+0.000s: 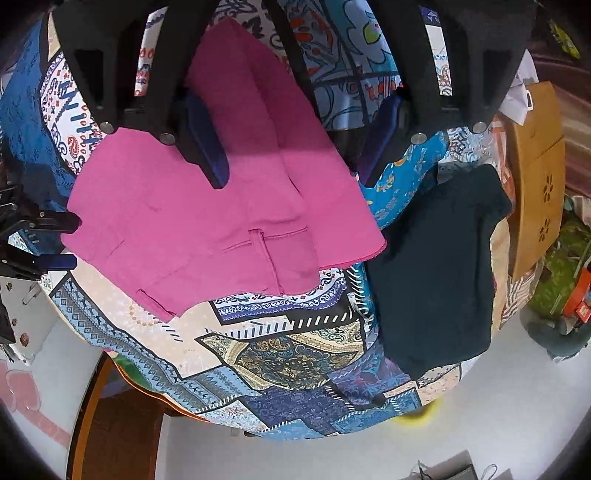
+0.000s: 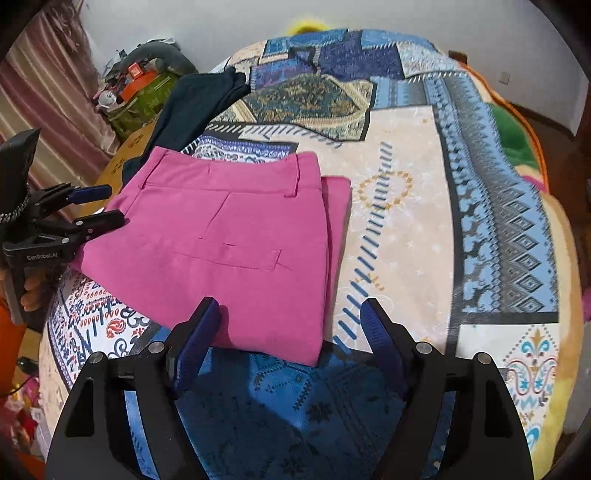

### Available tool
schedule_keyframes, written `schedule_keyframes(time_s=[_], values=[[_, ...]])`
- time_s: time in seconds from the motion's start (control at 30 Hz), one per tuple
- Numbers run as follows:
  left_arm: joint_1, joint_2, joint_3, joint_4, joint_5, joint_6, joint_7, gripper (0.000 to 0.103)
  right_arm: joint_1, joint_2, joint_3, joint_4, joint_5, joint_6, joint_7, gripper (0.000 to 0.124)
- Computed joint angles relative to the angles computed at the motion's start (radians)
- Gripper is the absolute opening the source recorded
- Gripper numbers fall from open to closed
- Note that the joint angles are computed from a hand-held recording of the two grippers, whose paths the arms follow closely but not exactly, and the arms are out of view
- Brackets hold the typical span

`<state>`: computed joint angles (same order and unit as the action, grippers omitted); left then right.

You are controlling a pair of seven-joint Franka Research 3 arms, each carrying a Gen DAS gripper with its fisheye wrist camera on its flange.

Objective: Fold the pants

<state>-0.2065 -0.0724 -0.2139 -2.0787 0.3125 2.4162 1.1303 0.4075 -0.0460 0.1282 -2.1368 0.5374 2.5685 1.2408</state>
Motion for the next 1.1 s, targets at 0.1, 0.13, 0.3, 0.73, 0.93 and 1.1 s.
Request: schedule_keyframes(time_s=[0.1,0.13,0.3,0.73,0.93,1.1], values=[[0.004,-0.007,0.001,0.009,0.008,-0.006,-0.031,0.073,0.0,-0.009,0.0,-0.001,-0.012,0.013,0.003,0.075],[0.005,-0.009,0.0,0.013,0.016,-0.007,-0.043,0.073,0.0,-0.012,0.0,-0.002,-0.009,0.024,0.003,0.075],[0.024,0.009,0.021,0.051,-0.052,0.0,-0.086,0.076,-0.004,0.002,-0.006,0.022,0.022,0.084,0.021,0.075],[0.048,0.161,0.015,0.155,-0.358,-0.04,0.05,0.077,-0.041,0.225,0.005,0.222,-0.013,-0.039,0.113,0.073],[0.051,0.157,0.01,0.137,-0.368,0.009,0.073,0.057,-0.045,0.285,0.017,0.288,-0.005,-0.065,0.103,0.058],[0.051,0.153,0.007,0.127,-0.409,0.042,0.098,0.038,-0.056,0.295,0.025,0.296,0.056,-0.064,0.093,0.034]])
